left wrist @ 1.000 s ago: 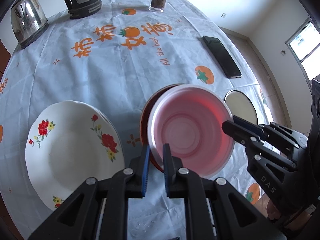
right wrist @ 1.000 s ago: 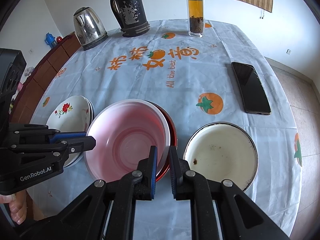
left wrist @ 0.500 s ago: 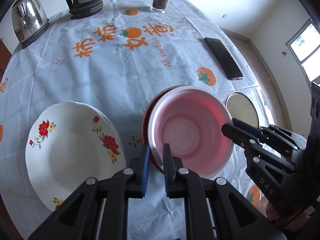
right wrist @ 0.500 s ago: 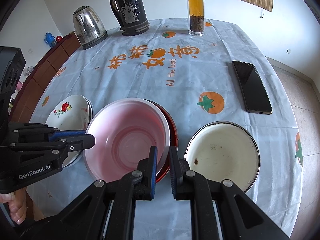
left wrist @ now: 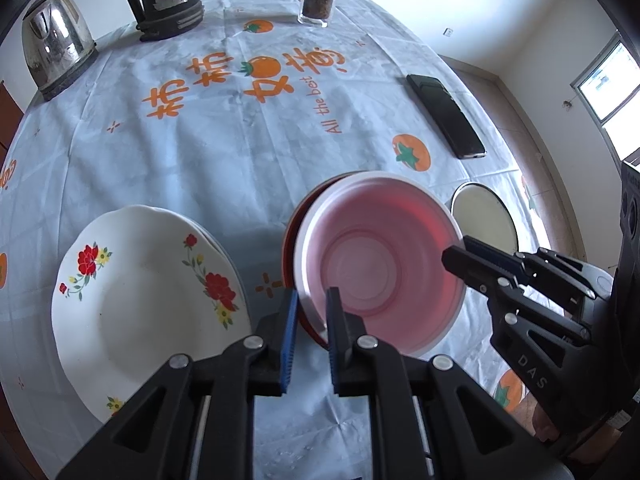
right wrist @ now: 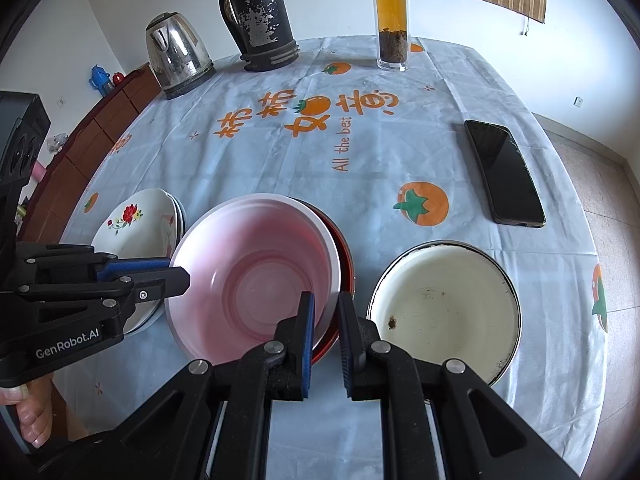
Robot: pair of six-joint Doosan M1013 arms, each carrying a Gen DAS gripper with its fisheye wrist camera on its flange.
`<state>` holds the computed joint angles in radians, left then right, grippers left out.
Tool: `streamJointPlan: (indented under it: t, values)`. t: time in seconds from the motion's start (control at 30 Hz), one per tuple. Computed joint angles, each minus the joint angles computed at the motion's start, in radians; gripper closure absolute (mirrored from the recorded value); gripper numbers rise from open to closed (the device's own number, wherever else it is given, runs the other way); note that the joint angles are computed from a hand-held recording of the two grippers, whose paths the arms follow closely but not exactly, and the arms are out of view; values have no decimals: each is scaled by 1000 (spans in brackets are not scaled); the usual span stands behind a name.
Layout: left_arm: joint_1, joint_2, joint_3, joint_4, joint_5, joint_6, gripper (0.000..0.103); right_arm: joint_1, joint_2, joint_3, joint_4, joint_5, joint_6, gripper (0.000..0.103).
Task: Organize plates and bowls
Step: 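Lower the pink bowl into the steel bowl with both grippers, then open both grippers and release the pink bowl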
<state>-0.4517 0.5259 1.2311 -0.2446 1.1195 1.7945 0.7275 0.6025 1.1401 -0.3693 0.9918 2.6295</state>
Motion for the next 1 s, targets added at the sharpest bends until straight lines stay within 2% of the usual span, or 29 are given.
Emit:
streamJointPlan:
  t: [0.37,0.5,0.73,1.0]
  values:
    - [-5,0,-1,7,-3,3,88,0,-1,2,-1,-1,1,90]
    - [-4,-2,3,-3,-4,6,75,0,-1,3,1,-3,-2,90]
    - [-8,-4,7,2,-9,6,73,-1,-3,7,0,-10,-3,90]
    - [-5,-1,2,17,-5,-11,58,-2,-9,17,4,-29,2,90]
